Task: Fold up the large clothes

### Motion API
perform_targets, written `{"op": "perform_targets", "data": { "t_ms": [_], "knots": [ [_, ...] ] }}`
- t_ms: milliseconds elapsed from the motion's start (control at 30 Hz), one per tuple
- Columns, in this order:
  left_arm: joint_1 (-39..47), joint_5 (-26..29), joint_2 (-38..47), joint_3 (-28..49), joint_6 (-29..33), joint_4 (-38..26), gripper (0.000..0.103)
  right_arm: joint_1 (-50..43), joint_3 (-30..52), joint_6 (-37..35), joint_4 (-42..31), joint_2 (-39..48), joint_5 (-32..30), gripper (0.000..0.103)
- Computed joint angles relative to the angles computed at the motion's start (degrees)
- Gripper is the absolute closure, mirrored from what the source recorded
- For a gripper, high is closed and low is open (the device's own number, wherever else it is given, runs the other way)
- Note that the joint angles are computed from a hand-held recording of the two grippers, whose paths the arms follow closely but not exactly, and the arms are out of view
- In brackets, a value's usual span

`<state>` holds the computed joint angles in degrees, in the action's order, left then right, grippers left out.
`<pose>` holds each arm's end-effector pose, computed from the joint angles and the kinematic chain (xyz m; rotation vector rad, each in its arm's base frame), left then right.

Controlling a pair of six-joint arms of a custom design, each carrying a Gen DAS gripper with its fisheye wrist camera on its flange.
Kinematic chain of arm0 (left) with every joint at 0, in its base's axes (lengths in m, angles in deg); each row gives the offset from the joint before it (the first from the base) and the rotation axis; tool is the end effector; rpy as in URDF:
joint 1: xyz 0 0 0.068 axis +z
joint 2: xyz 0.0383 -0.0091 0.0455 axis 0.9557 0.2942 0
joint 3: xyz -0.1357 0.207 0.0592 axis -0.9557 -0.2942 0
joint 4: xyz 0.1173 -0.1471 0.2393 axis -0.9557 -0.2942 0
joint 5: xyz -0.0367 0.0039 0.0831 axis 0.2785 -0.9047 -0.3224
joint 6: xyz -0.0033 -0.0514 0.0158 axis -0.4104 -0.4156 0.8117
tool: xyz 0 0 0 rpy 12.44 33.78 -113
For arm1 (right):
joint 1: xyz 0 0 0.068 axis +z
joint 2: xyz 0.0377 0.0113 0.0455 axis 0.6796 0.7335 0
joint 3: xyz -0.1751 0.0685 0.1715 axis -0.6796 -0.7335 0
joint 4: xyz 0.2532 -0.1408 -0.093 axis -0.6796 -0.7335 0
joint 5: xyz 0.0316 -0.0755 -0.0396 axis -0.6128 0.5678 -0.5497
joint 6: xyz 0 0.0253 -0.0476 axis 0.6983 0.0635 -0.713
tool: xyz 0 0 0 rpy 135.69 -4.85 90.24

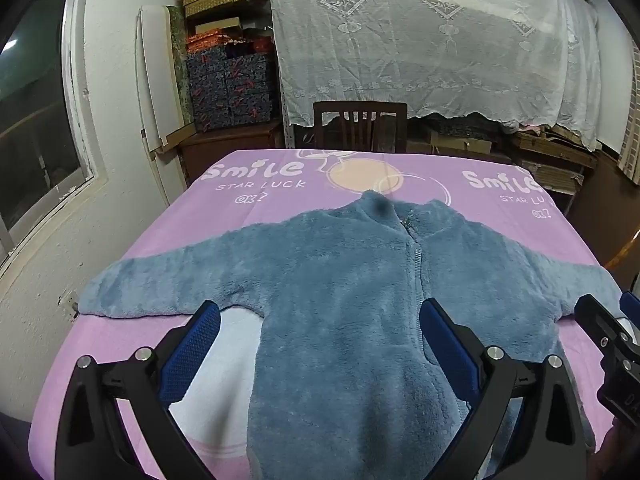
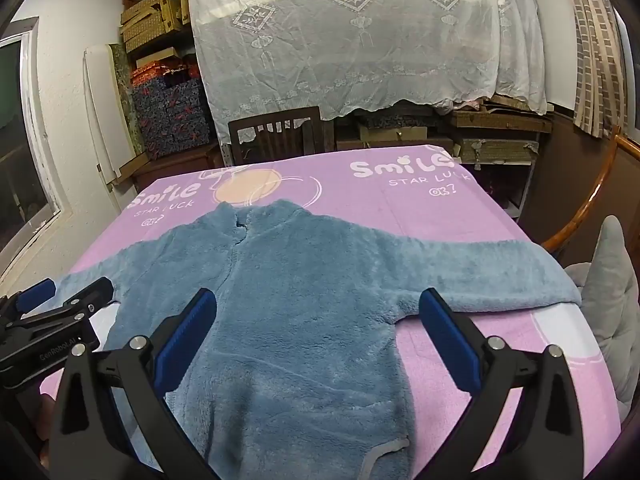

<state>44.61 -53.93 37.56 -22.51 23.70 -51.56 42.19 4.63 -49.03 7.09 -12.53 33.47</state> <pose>0.2211 -0.1031 0.2038 0.0505 2.2106 0.0414 0.2007 -0.0034 0.1784 0.2099 2.1261 0.0527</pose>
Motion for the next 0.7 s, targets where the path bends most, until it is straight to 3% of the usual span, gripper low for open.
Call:
{"op": "perform_targets", "data": {
  "t_ms": [700],
  "knots": [
    [0.3,0.2,-0.3,-0.3,0.3,0.1,0.003,-0.1,-0.1,0.0,-0.1,-0.3,-0.1,0.004]
  ]
}}
